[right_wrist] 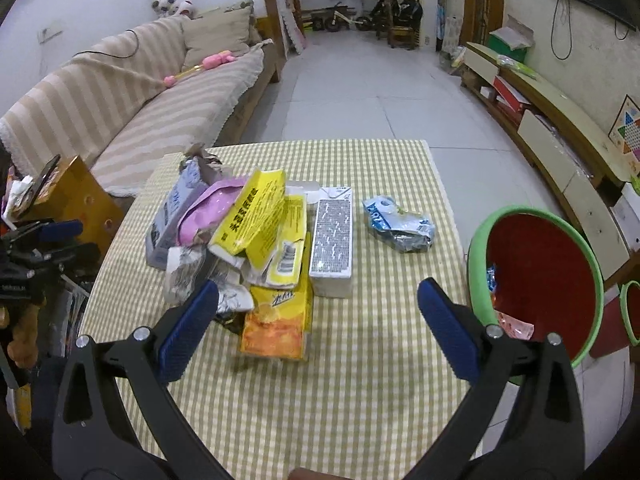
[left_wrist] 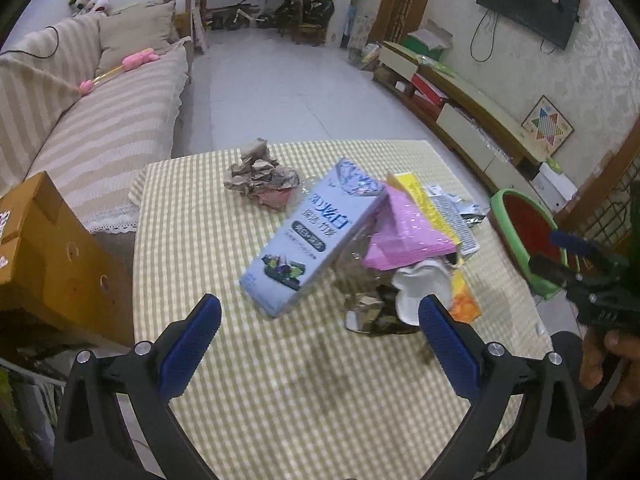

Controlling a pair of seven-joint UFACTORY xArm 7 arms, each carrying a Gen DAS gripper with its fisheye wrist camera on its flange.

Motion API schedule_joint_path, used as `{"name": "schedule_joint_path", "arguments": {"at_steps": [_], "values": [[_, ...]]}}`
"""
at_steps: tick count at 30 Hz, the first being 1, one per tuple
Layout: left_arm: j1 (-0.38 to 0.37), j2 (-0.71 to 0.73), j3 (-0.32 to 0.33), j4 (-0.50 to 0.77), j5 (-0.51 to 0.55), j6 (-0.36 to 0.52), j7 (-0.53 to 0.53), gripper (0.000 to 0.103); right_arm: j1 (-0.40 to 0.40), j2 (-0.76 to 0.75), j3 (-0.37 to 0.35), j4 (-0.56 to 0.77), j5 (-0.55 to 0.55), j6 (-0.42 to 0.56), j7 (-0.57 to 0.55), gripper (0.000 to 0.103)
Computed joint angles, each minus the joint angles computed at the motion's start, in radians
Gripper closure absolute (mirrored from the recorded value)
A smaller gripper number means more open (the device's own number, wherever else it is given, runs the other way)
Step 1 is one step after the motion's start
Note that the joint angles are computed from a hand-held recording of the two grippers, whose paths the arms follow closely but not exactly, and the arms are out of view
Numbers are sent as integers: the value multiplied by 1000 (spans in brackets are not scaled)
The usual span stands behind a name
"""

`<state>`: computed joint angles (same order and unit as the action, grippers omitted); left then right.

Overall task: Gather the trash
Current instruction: 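Move both tools back over the table, then grasp the toothpaste box with the left tool while the right grasps the white carton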

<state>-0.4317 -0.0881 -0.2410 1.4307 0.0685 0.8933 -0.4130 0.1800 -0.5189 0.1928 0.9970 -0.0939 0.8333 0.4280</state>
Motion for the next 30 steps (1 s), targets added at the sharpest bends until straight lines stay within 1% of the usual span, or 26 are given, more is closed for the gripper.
{"name": "schedule_joint_path", "arguments": {"at_steps": [10,12,14,16,19,26,28,30], "values": [[10,89,23,37,-22,2,74,9,-21,126,-2,83,-44,36,30,6],[6,116,24,56,-6,11,87,10,-22,156,-9,99,-48,48,36,8],[1,141,26,75,-3,20,107,14,-20,188,-18,113,-43,52,39,15],[-7,170,28,100,19,36,117,17,-18,213,-24,128,-45,60,43,18],[-20,200,33,127,47,45,120,17,-13,250,-32,147,-46,62,46,20],[-34,245,43,169,43,52,129,18,-3,334,-57,197,-30,91,28,30],[-38,258,46,178,42,54,129,22,0,351,-62,206,-21,95,22,32],[-40,270,49,185,41,56,130,23,1,363,-67,211,-16,100,16,33]]}}
